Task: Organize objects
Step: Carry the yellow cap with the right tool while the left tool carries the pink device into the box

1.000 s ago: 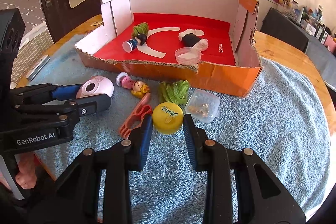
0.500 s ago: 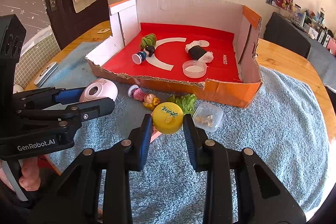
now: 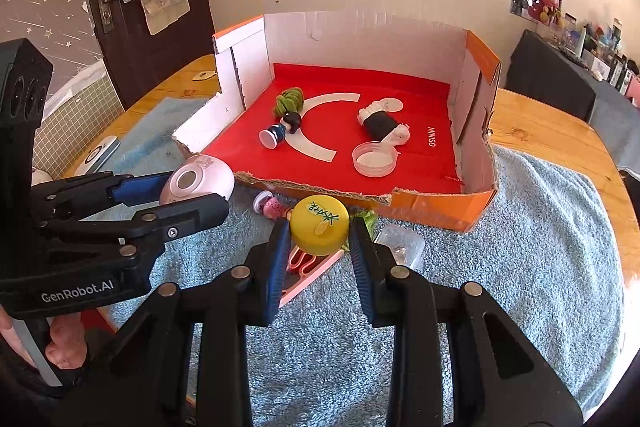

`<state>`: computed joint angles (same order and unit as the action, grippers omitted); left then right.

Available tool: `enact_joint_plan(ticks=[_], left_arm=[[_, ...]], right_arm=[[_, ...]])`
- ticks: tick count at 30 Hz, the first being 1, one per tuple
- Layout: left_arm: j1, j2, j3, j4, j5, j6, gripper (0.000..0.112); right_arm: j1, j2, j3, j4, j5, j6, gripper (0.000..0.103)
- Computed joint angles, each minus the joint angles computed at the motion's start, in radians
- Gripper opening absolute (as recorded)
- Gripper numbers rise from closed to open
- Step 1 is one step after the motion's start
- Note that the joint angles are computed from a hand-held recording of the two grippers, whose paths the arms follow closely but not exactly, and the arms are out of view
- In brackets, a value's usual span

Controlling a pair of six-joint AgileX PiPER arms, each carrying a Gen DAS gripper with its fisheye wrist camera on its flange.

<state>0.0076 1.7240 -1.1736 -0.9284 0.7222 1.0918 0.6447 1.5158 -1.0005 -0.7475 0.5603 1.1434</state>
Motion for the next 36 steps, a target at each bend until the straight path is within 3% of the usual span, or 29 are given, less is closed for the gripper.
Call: enact_joint_plan(ticks=[9, 23, 36], left_arm=[[-0.011, 0.051, -0.090, 0.036, 0.017, -0.058, 0.050], [-0.055, 0.172, -0.276, 0.205, 0.042, -0.231, 0.050], [-0.080, 0.275, -0.413, 0.321, 0.115, -0.327, 0.050]], right_arm=[[-0.050, 0.025, -0.062, 0.080, -0.004, -0.116, 0.029], [-0.185, 0.130, -0.205, 0.381, 0.008, -0.447, 0.029], [-0.255, 0.227, -0.335, 0.576, 0.101, -0.671, 0.029]])
